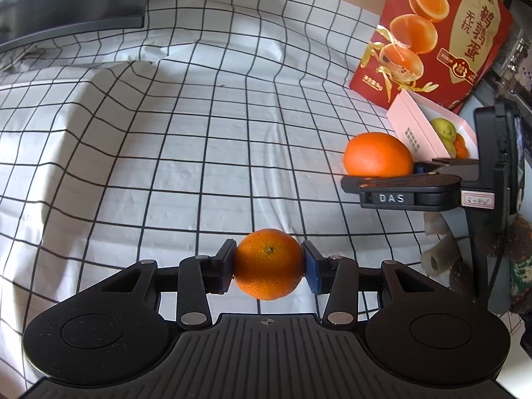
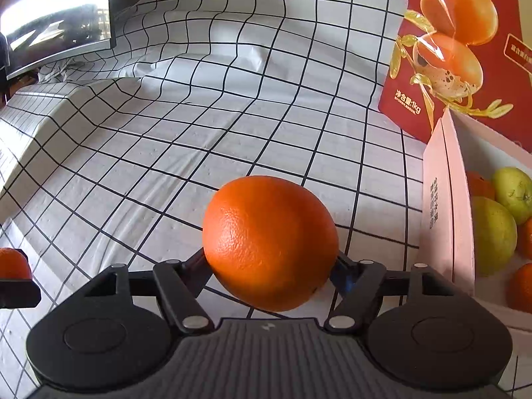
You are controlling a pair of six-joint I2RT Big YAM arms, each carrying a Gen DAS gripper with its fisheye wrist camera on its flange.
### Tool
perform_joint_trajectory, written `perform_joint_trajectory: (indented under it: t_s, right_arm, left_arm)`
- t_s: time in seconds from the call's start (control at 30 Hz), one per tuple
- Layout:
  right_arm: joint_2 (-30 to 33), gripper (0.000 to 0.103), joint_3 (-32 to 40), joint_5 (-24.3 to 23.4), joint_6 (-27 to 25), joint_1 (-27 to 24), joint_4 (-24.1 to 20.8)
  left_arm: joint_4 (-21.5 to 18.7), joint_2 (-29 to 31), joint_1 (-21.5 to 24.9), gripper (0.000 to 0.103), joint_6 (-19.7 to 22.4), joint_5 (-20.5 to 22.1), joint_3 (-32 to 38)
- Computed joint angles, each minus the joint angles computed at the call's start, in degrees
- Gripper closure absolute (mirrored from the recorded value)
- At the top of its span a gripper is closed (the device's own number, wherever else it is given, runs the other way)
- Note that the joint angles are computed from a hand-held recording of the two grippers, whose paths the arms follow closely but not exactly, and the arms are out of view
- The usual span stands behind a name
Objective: Organize fruits
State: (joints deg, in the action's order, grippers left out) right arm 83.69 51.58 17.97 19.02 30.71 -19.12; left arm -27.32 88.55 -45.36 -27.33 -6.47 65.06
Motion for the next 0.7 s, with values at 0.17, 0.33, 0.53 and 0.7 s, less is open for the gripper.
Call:
perform_joint_trajectory:
  t_s: [0.17, 0.33, 0.53, 0.7]
  right_arm:
    - [0.74, 0.026, 0.6, 3.04, -4.49, 0.6, 0.4]
    - [0.77, 0.025, 0.79, 2.99, -7.36, 0.49, 0.43]
    - [-0.67, 0.03, -0.23, 1.76, -3.49, 0.39, -0.09]
    - [-5.51, 0.031, -3.94, 0.8, 2.94, 1.29, -1.64]
  left_arm:
    - [-0.2, -0.02, -0.43, 0.056, 0.7, 0.4, 0.12]
    - [-0.25, -0.23, -0.49, 0.056, 0.61, 0.79, -0.32]
    - [-0.66, 0.17, -0.24, 0.056, 0.55, 1.63, -0.39]
    - [-0.77, 1.64, -0.75, 0.056, 1.92, 3.26, 0.91]
